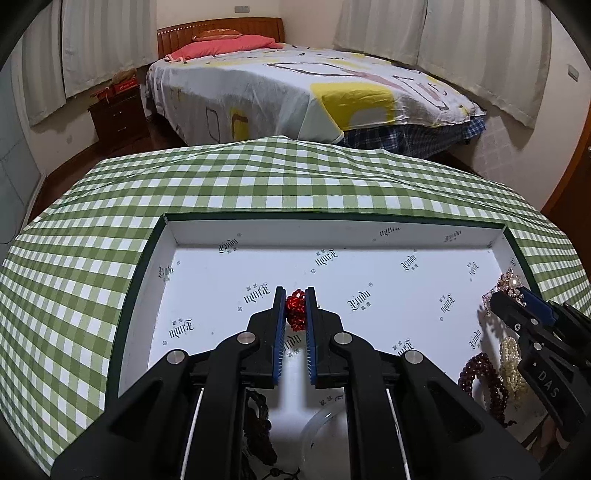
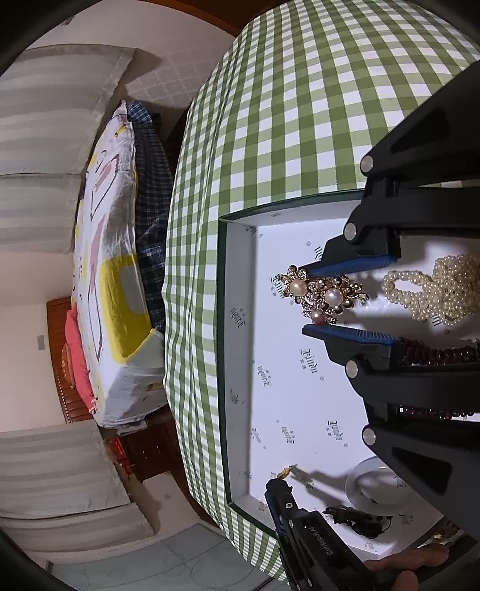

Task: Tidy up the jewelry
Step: 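Open both tools to drop the brooch and charm in the box, then withdraw both tools from the box toward the remaining jewelry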

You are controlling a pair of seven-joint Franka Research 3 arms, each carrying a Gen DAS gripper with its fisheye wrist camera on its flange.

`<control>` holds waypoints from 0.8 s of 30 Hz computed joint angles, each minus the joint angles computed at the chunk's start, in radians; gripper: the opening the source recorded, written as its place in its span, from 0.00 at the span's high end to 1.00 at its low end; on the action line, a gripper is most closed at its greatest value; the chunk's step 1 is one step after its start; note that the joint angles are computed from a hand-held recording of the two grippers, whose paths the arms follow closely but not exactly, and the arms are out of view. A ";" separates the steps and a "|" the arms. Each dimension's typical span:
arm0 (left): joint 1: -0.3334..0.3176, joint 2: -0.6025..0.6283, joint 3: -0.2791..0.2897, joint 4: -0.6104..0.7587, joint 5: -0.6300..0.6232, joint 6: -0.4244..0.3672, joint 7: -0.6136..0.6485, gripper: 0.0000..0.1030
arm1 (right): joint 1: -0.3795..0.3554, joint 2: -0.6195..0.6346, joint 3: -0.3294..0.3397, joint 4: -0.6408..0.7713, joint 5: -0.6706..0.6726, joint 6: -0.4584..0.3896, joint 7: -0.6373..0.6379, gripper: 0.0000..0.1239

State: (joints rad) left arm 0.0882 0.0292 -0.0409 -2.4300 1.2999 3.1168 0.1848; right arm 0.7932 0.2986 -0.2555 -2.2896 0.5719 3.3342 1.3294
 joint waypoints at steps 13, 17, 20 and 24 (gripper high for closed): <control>-0.007 -0.007 0.000 -0.011 -0.023 -0.007 0.024 0.72 | 0.019 0.001 -0.028 0.002 -0.036 -0.011 0.037 0.69; -0.003 -0.012 -0.002 -0.008 0.031 -0.005 -0.022 0.58 | -0.023 -0.005 0.017 -0.005 -0.036 0.004 0.033 0.66; 0.003 -0.023 -0.004 -0.003 0.118 -0.004 -0.108 0.51 | -0.036 -0.009 0.035 -0.011 -0.021 0.024 0.019 0.64; 0.012 -0.037 -0.009 -0.007 0.170 0.003 -0.155 0.46 | -0.096 -0.020 0.105 -0.025 -0.005 0.064 -0.007 0.62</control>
